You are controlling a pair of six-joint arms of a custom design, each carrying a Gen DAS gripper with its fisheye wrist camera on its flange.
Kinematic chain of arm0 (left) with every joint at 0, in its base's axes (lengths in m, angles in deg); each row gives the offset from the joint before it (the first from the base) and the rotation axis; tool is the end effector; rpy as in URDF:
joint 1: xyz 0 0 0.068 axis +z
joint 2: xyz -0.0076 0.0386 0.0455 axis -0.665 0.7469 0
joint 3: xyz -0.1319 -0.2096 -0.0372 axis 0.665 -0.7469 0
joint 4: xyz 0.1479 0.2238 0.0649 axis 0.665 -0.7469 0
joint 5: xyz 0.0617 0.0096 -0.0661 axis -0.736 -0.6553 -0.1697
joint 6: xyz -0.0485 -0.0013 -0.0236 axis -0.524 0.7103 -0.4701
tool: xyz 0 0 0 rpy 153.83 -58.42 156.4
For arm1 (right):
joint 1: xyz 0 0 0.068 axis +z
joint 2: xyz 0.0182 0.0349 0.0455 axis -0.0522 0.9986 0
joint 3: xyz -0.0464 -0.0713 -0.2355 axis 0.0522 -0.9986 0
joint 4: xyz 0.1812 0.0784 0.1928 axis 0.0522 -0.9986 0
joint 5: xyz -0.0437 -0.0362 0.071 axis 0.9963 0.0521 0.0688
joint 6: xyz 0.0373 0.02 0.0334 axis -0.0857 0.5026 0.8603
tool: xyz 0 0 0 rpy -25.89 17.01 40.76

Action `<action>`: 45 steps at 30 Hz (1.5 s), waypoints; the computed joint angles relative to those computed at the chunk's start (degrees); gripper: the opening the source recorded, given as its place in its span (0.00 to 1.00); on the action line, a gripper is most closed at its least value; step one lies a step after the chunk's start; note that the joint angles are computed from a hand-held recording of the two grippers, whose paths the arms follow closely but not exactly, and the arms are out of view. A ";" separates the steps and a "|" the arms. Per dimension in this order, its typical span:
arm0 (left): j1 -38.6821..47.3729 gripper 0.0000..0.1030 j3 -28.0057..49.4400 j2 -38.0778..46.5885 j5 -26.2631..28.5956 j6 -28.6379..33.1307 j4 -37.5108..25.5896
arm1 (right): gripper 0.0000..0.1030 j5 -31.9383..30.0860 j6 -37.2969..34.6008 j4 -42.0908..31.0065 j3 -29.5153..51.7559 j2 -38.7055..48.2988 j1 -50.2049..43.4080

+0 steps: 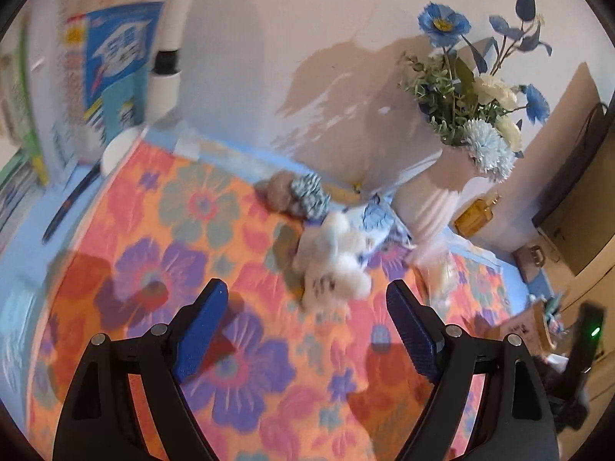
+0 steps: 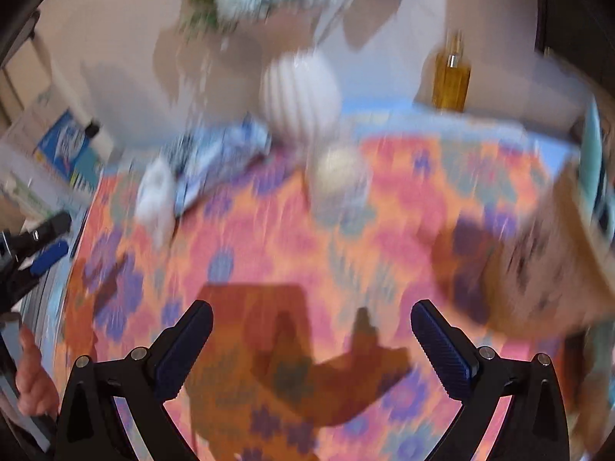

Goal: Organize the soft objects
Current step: 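Grasp the white plush toy with the left tool while the right tool grasps the clear cosmetic bag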

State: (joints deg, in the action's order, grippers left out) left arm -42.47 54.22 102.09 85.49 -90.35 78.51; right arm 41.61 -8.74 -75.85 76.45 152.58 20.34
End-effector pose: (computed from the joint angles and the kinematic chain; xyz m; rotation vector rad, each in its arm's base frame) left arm 0.3243 -0.0189 0.1240 0.1113 2.4074 -0.5501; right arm 0.2278 0.0909 0.1198 0.3101 2.5405 0.1319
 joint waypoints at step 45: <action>-7.60 0.36 0.14 15.03 -3.35 -5.74 20.19 | 0.48 9.00 -5.30 28.73 5.08 21.49 -3.83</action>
